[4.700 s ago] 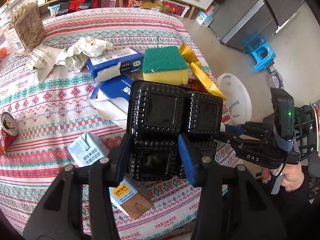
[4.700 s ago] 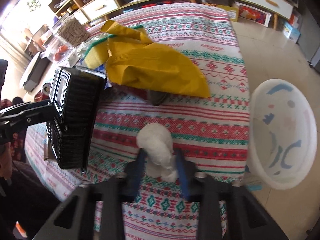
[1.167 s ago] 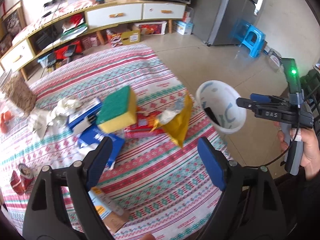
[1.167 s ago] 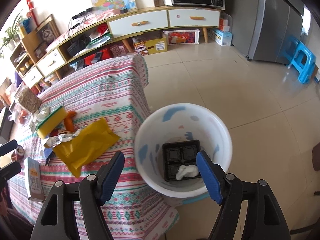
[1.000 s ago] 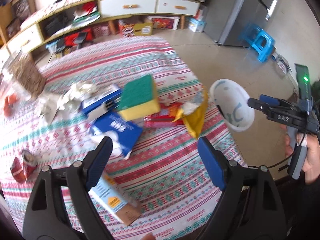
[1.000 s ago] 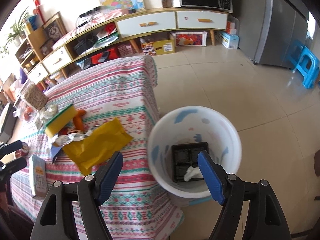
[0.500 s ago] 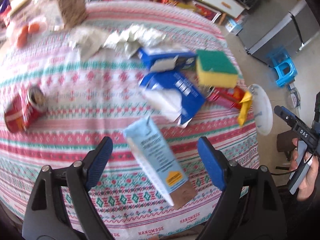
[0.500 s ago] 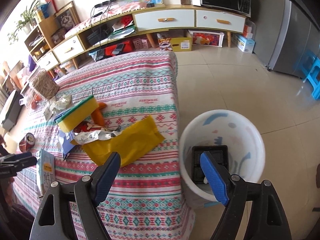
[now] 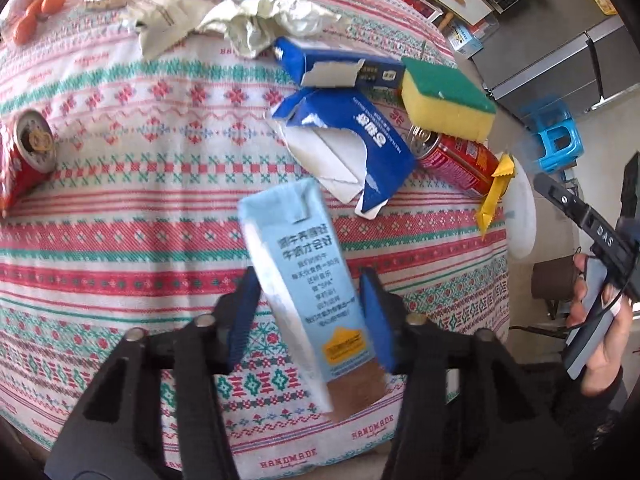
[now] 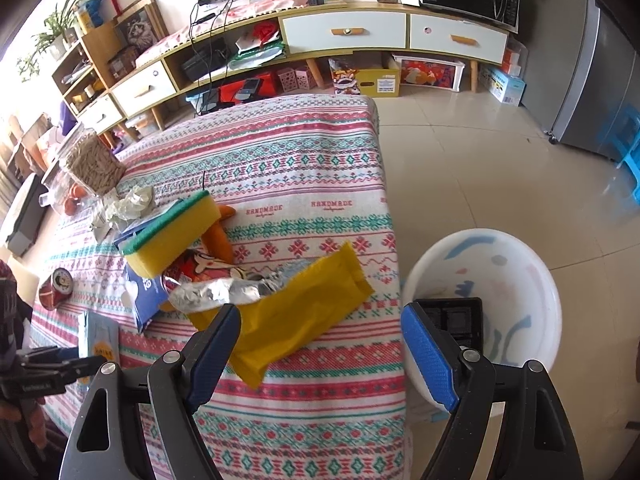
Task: Collect trash
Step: 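Grasp the milk carton with the left tool while the right tool grasps the yellow snack bag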
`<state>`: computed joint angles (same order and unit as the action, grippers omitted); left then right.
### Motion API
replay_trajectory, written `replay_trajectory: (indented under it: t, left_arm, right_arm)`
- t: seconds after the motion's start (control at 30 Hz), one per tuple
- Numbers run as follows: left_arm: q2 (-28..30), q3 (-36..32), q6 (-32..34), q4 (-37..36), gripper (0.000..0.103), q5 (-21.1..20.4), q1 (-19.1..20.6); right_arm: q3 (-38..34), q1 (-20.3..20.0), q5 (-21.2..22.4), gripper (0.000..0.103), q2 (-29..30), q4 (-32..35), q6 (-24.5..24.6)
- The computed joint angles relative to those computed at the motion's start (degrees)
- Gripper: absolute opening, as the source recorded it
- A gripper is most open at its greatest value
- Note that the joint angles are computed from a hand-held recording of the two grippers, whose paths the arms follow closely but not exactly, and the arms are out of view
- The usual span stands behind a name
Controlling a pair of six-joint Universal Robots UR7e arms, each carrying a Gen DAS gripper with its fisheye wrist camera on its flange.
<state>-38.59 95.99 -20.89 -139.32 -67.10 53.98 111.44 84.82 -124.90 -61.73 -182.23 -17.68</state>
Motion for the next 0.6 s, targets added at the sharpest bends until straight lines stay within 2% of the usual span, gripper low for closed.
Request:
replay_trajectory:
  t: [0.2, 0.43, 0.6]
  left_arm:
    - [-0.02, 0.68, 3.78, -4.73, 0.041, 3.92, -1.29]
    - [0.14, 0.86, 5.96, -6.9, 0.041, 5.95, -1.81]
    - [0.33, 0.64, 6.15, -6.84, 0.041, 5.58, -1.62]
  right_arm:
    - [-2.08, -0.75, 1.02, 0.084, 1.02, 2.26, 3.24]
    - [-5.47, -1.63, 0.35, 0.084, 3.18, 4.25, 6.98]
    - [-6.67, -2.39, 0.05, 0.084, 3.97, 7.71, 9.4]
